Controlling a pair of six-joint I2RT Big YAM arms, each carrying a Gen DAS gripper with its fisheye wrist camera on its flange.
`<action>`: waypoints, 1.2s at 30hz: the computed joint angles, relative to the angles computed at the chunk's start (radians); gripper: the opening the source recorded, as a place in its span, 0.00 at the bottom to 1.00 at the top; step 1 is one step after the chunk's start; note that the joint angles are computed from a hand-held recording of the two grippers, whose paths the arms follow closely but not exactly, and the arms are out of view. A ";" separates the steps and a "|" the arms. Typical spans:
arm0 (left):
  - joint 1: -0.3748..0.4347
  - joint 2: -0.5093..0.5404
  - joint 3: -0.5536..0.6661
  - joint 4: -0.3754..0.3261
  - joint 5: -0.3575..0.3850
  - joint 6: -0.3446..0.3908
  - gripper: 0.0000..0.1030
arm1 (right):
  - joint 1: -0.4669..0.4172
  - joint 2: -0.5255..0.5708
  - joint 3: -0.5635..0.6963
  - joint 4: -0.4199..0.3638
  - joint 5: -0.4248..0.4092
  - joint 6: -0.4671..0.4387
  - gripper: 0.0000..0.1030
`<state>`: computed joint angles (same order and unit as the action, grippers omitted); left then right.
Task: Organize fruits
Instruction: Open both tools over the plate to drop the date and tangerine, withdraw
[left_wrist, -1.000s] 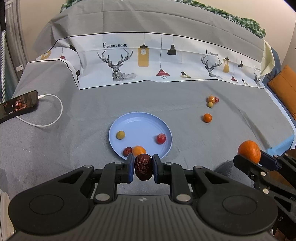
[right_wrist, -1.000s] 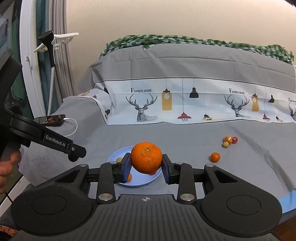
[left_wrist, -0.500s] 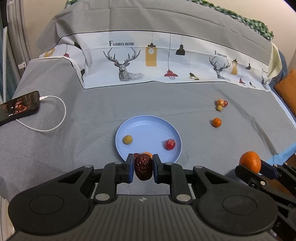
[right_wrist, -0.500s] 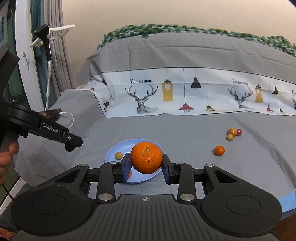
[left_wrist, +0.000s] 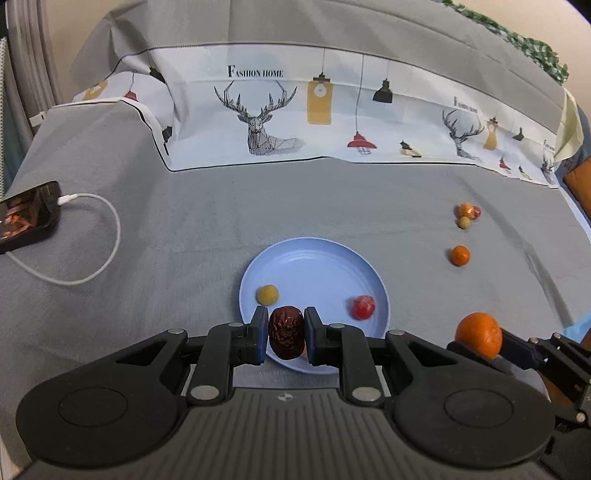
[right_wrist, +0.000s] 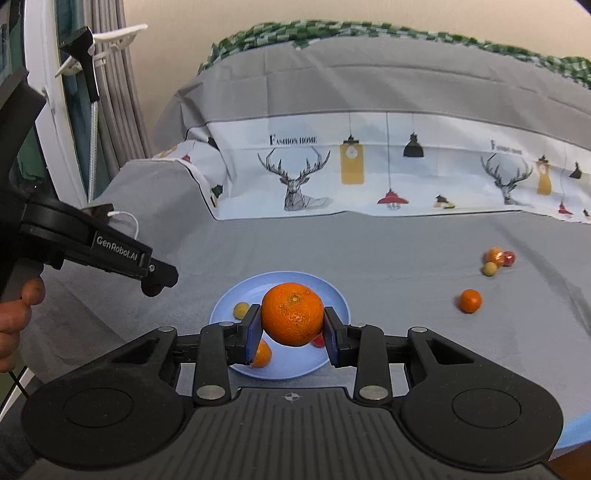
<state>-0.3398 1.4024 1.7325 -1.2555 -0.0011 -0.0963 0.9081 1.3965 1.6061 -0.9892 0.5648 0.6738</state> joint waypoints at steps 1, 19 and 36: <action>0.002 0.017 0.007 0.002 0.001 -0.001 0.21 | -0.013 0.013 0.002 0.007 -0.017 -0.007 0.35; -0.004 0.317 0.130 0.036 -0.037 0.104 0.21 | -0.164 0.248 0.064 0.022 -0.190 -0.115 0.35; -0.018 0.028 -0.070 0.021 -0.070 0.072 1.00 | -0.064 0.046 0.003 -0.095 -0.226 0.060 0.99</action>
